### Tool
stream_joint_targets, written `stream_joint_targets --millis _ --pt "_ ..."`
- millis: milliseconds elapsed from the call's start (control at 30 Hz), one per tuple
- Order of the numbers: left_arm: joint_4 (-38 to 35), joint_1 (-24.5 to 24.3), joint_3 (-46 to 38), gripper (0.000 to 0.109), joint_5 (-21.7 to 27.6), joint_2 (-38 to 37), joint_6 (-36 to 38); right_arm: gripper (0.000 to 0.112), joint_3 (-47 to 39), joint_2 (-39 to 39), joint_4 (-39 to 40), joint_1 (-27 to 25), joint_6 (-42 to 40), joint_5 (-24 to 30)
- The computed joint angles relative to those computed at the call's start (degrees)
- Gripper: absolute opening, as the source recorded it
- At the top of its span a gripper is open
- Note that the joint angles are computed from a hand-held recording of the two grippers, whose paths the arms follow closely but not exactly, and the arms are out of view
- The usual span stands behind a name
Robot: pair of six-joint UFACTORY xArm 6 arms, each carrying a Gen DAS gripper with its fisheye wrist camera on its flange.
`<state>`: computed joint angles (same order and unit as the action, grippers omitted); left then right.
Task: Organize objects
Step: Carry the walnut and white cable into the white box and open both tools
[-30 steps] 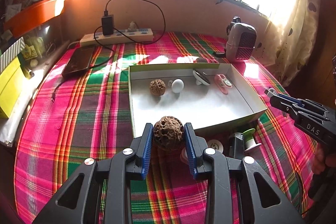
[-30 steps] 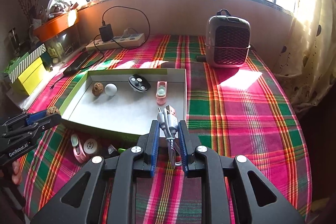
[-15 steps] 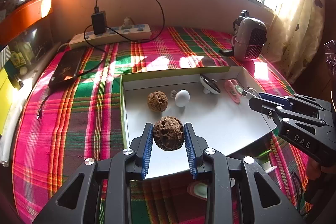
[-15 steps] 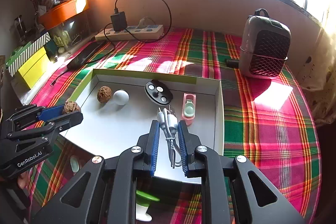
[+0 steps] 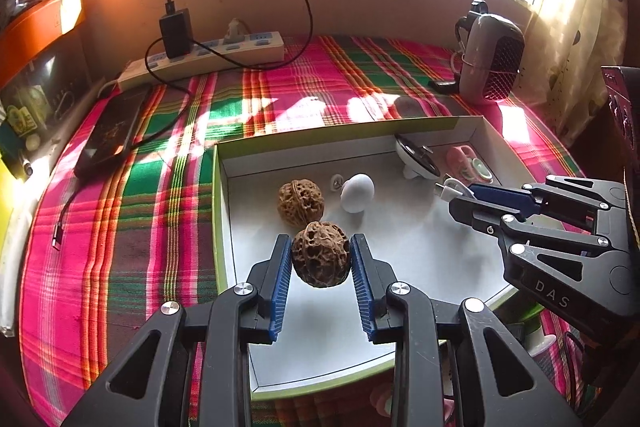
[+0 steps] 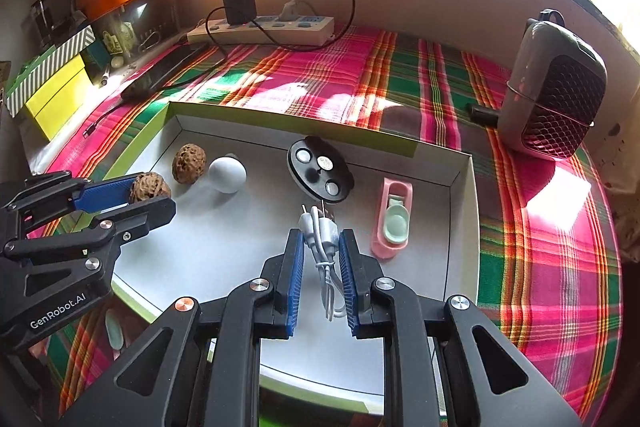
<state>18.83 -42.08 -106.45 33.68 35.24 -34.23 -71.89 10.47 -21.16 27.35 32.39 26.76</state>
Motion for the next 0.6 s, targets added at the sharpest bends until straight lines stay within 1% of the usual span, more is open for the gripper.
stream_joint_targets --millis 167,433,600 --pt "-0.94 0.11 -2.14 0.028 1.38 1.70 0.77 0.019 -1.04 0.94 -1.74 -0.13 1.02 0.98" --pt "0.14 0.03 -4.75 0.028 2.74 3.44 0.32 0.019 -2.11 1.79 -5.99 -0.47 4.59 2.97" --pt "0.94 -0.09 -5.63 0.028 3.40 4.06 0.30 0.019 -2.03 1.71 -7.56 -0.94 6.36 3.11"
